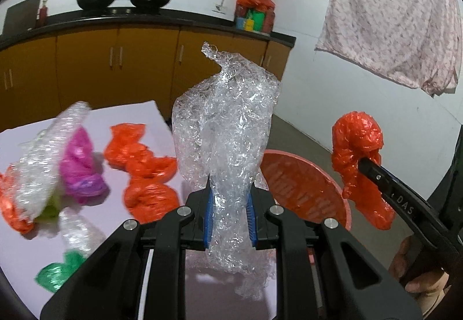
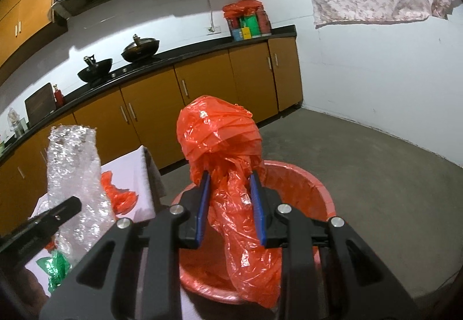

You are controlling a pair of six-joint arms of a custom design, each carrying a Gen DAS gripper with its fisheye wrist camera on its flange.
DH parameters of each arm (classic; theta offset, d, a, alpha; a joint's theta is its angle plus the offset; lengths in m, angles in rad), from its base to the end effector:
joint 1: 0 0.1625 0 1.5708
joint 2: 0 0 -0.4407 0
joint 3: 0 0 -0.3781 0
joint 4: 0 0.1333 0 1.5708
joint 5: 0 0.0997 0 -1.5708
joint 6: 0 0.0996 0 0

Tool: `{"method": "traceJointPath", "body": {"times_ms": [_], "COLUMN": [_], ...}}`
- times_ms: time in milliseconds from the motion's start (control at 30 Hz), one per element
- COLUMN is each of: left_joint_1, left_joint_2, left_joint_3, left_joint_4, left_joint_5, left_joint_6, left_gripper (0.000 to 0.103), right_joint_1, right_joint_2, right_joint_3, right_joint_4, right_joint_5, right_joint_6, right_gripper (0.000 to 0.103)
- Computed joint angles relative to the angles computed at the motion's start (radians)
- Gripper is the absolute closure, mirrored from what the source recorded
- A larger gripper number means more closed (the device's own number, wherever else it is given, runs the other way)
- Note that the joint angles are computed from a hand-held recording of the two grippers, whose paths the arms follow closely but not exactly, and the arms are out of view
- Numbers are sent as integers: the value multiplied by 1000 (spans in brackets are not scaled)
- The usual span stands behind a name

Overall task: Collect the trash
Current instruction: 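Lift the red-orange bag with the right gripper and carry it over the orange wastebasket, then open the left gripper to drop the bubble wrap into the wastebasket, then grasp the green bag on the table with the left gripper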

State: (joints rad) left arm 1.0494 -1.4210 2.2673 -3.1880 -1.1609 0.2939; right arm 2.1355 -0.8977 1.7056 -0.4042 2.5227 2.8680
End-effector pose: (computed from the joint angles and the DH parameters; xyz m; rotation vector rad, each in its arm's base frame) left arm -0.0749 -0.4777 0.3191 0.8336 2.4862 -1.1150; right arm 0.3384 -0.4367 0.1194 0.1885 -2.0638 1.4283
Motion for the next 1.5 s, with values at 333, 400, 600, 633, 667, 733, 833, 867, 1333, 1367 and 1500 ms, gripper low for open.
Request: {"method": "traceJointPath", "body": {"times_ms": [333,400,600,633,667,733,833,867,1333,1367,1500], "left_joint_1": [-5,-7,-11,-13,-12,-8,-2,1,-5,-5,13], "left_joint_2": [97,112,149,155,159,160,156,153,7,-7,-77], "left_joint_3": [-19,-25,-46,-47,-51,-52,-48,-50,49,62,110], "left_joint_4": [0,1,13,12,16,19,6,12,-60,-74,-123], "left_joint_5": [-24,-26,-30,-27,-26,-22,-17,-15,102,117,179], "left_joint_6": [6,8,13,12,12,10,6,2,22,30,69], "left_gripper": [84,84,84,83,77,60,51,51,34,33,30], "right_joint_1": [-53,-64,-78,-82,-85,-88,-89,-90,-22,-13,12], "right_joint_2": [-20,-23,-17,-20,-22,-29,-39,-43,-37,-29,11], "right_joint_3": [2,2,-4,-2,0,7,25,31,69,64,31], "right_joint_4": [-1,-1,-6,-7,-5,-10,-23,-26,-89,-85,-28], "right_joint_5": [-32,-41,-62,-70,-77,-83,-76,-73,-14,-14,-33], "right_joint_6": [-5,-6,8,10,15,18,17,20,-21,-21,14], "right_gripper": [76,76,69,67,62,55,51,50,30,29,27]}}
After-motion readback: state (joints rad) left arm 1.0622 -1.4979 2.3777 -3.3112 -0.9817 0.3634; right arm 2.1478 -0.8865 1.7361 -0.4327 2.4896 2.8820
